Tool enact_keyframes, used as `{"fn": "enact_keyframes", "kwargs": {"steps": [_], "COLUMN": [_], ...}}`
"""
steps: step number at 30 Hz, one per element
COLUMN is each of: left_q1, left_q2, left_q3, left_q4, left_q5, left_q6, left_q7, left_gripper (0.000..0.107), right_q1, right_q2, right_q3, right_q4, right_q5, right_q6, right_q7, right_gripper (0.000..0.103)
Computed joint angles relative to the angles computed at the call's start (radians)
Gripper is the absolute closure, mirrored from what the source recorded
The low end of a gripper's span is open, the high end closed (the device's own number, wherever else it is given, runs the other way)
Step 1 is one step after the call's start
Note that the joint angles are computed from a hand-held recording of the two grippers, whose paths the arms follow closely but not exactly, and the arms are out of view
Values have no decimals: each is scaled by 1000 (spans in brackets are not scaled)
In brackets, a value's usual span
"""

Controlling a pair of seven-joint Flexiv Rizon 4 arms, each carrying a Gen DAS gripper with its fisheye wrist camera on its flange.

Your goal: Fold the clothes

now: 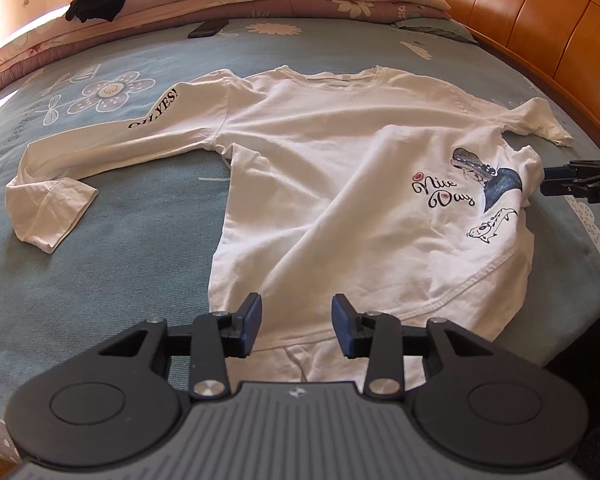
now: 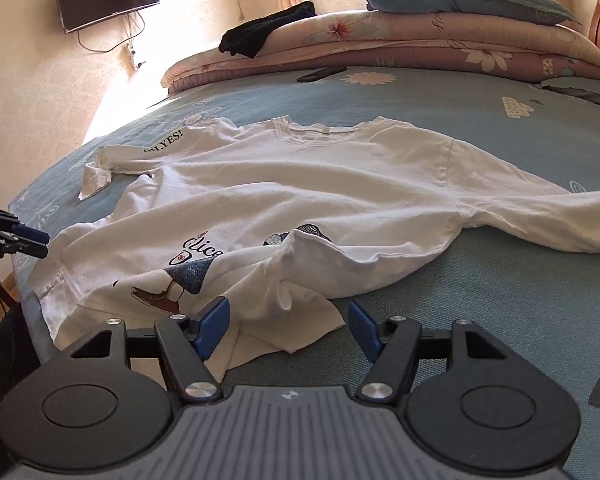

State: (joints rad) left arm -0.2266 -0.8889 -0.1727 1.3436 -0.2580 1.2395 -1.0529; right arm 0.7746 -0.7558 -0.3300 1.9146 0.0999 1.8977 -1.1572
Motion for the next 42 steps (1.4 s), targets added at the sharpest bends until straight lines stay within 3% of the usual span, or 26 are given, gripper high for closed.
{"fn": "enact_keyframes", "kwargs": {"steps": [2, 4, 8, 13, 16, 19, 21, 23, 28, 36, 40, 42], "left_q1": [-13, -25, -37, -48, -54, -53, -49, -43, -21, 8, 27, 33], "left_q2": [-9, -18, -28, -31, -38, -45, -45, -41, -19, 4, 15, 20], "left_q3": [17, 28, 31, 41, 52, 49, 41, 30, -1, -42, -79, -92], "left_q4": [-22, -43, -69, -85, -101, -112, -109, -99, -47, 12, 42, 55], "left_q5": [6, 13, 26, 40, 47, 51, 51, 47, 27, -4, -24, -32], "left_q6": [-21, -42, -66, -88, -99, -107, -100, -89, -40, 23, 56, 70], "left_q7": [-15, -26, -31, -42, -57, -59, -53, -45, -14, 35, 76, 95], "left_gripper": [69, 69, 69, 68, 67, 67, 67, 67, 64, 63, 63, 63], "right_q1": [106, 105, -96, -238, -243, -210, -188, -144, -23, 103, 304, 330], "right_q2": [-16, -30, -42, -72, -54, -27, -12, 17, 125, 380, 469, 491], "right_q3": [-139, -157, 43, 186, 199, 169, 149, 107, -1, -77, -283, -304], "right_q4": [8, -16, -101, -167, -152, -136, -127, -98, 5, 229, 346, 381], "right_q5": [-24, -70, -182, -250, -275, -281, -281, -290, -318, -318, -398, -409], "right_q6": [-91, -151, -152, -147, -168, -226, -252, -268, -297, -274, -297, -322], "right_q7": [-28, -37, -35, -25, -21, 20, 67, 114, 242, 466, 620, 687], "right_gripper": [36, 41, 45, 45, 64, 73, 87, 92, 94, 94, 94, 94]}}
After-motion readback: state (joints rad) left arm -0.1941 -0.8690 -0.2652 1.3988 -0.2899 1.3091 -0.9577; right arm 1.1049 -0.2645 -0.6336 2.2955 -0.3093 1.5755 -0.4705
